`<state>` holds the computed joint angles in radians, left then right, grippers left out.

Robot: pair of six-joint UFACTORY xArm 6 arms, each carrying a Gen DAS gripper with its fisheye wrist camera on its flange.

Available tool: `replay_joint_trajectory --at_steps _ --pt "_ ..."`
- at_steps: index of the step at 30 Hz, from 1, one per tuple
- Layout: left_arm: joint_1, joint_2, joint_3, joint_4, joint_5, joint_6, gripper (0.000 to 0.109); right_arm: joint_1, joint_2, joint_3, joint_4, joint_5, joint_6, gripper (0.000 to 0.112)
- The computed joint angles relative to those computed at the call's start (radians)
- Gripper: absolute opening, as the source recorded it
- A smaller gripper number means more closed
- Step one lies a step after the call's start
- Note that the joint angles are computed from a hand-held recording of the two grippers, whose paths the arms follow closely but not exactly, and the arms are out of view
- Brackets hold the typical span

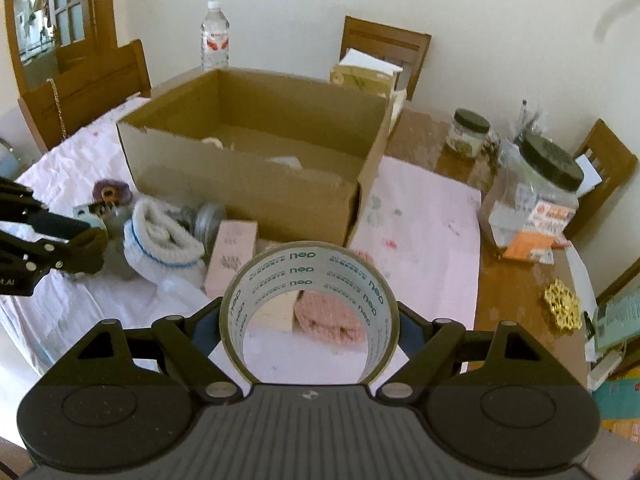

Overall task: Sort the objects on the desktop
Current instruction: 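Lift the brown scrunchie with the left gripper while the right gripper carries the tape roll over the box, then open the left gripper over the box while the right gripper drops the tape roll inside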

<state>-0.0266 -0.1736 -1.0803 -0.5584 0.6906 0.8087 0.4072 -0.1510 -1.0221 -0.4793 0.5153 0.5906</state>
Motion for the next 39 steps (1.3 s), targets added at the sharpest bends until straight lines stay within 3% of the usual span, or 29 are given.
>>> replay_joint_trajectory --at_steps 11,21,34,36,39 --pt "-0.003 0.091 -0.142 -0.035 -0.010 0.067 0.029 -0.005 0.059 -0.112 -0.028 -0.008 -0.050 0.088" --pt "0.013 0.260 -0.353 -0.031 -0.005 0.055 0.029 -0.028 0.176 -0.269 0.016 -0.017 -0.127 0.088" --pt "0.036 0.457 -0.592 -0.003 0.047 0.037 0.030 -0.032 0.360 -0.519 0.025 0.051 -0.162 0.088" --pt "0.039 0.483 -0.622 -0.003 0.053 0.042 0.031 -0.029 0.383 -0.553 0.040 0.063 -0.172 0.088" --pt "0.042 0.514 -0.658 -0.003 0.058 0.047 0.041 -0.023 0.419 -0.603 0.041 0.090 -0.183 0.088"
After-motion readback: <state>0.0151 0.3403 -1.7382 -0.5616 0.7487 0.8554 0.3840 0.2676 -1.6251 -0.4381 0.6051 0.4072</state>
